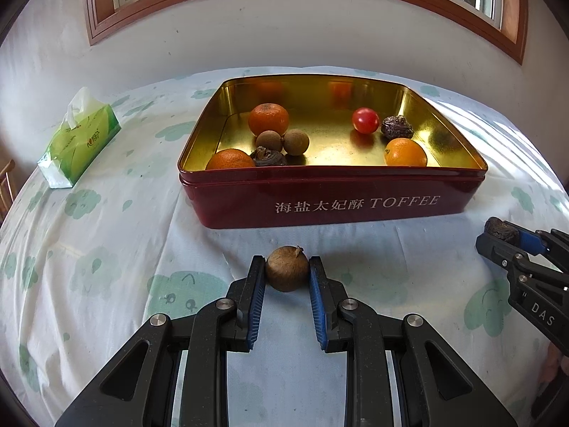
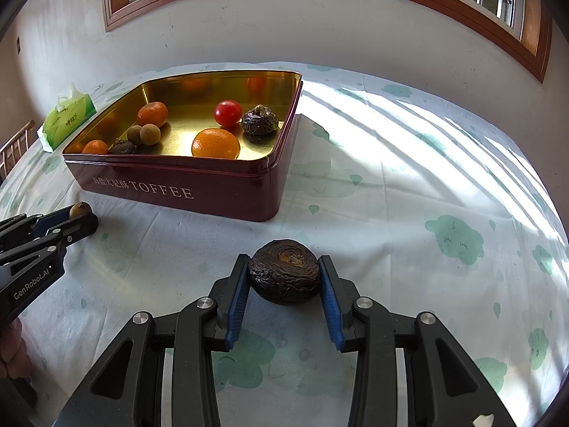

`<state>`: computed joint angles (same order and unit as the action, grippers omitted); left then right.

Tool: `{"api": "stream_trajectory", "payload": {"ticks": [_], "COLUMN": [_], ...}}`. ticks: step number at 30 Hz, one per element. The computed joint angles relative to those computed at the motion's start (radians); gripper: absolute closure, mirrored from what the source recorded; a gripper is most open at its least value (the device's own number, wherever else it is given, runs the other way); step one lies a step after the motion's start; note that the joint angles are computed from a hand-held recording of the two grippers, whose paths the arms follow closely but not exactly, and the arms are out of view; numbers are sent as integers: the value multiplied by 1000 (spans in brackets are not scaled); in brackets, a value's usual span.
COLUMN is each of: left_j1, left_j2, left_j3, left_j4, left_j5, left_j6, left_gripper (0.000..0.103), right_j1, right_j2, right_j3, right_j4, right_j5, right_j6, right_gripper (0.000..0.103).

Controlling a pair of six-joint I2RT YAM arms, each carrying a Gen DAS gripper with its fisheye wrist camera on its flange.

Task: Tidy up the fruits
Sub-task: 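Grasp the brown longan with the left tool while the right tool holds the dried fruit, then carry the longan and dried fruit up over the TOFFEE tin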

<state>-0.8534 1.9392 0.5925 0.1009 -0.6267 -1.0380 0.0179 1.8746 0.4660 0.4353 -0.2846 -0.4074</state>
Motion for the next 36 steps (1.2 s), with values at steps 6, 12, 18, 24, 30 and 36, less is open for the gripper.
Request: {"api": "stream_trajectory", "payload": {"ticks": [6, 12, 18, 24, 30, 36], "left_j1": [-21, -33, -31, -63, -74, -88], "left_j2": [0, 3, 1, -11, -22, -32], "left_j3": [5, 16, 19, 24, 20, 14], "left_j4": [-33, -67, -90, -123, -135, -151], "left_j5": [-14, -27, -36, -89, -113, -138], "left_j6": [-34, -58, -76, -96, -114, -147], "left_gripper": [78, 78, 78, 78, 78, 78], "right_j1": [1, 2, 5, 5, -3, -9], "right_j2": [1, 2, 2, 3, -10, -24], "right_j3": [-2, -1, -1, 2, -12, -30], "right_j4": [4, 5, 8, 6, 35, 61], "right_j5": [3, 4, 7, 9, 8, 4], "right_j6": [-1, 0, 2, 2, 11, 12], "right_gripper": [68, 68, 69, 69, 69, 69]}}
